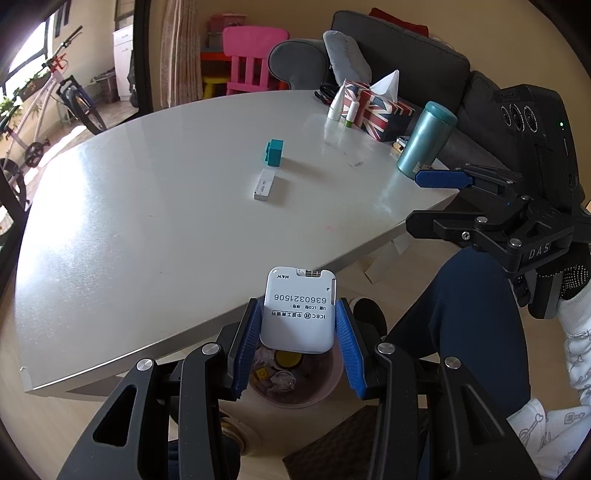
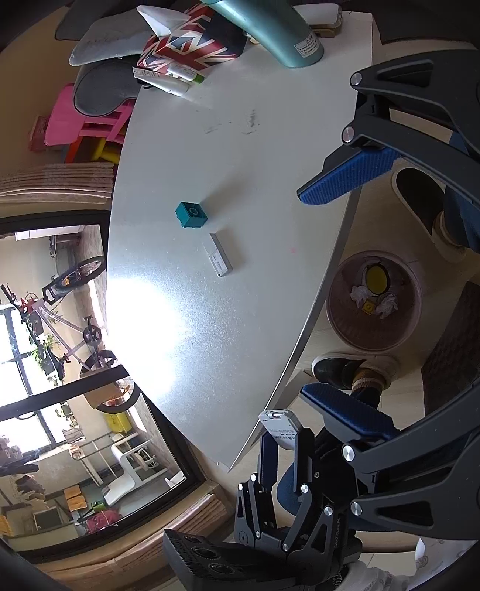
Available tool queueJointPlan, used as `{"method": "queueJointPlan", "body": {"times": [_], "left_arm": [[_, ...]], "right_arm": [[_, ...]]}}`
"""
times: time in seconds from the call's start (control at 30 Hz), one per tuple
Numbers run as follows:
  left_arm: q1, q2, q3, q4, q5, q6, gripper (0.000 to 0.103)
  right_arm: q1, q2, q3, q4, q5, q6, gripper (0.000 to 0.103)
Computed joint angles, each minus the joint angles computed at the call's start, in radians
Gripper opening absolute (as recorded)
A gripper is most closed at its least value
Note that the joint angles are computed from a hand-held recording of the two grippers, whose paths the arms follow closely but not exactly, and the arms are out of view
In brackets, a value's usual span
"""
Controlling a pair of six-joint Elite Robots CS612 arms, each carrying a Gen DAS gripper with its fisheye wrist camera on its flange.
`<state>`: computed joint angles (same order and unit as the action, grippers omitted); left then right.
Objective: Collect trash
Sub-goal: 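Drop the white card from the left gripper into the wastebasket, then grasp the white test strip with the left gripper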
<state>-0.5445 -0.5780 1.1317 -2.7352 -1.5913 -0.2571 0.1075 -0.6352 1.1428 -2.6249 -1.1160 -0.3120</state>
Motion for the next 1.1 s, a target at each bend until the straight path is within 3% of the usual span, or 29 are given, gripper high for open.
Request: {"method": "queueJointPlan", "body": {"times": [0.33,0.37,0.4,0.43,1.1], "left_arm": [[-0.008,0.021,-0.034,0.026,-0.003,0.027,0.042],[-0.009,0.021,-0.034,0.020,0.002,0.028,0.056],[-0.010,0.021,-0.033,0.012,0.012,0.027,0.084],[-0.012,0.022,-0.030,-0.007,0.028,0.029,0.093],[-0.006,0.034,-0.065,0.013,0.076,0.014,0.095]], "right_arm": [[-0.012,-0.003,0.005,-0.028,-0.011,0.043,0.096],[-0.013,-0.003,0.005,-0.031,-0.010,0.046,0.096],[-0.014,-0.003,0.004,-0.033,-0.010,0.050,0.096],[-0.014,-0.003,0.004,-0.034,-0.009,0.052,0.096],[-0.018,0.006,-0.009,-0.042,-0.023,0.073,0.096]]}}
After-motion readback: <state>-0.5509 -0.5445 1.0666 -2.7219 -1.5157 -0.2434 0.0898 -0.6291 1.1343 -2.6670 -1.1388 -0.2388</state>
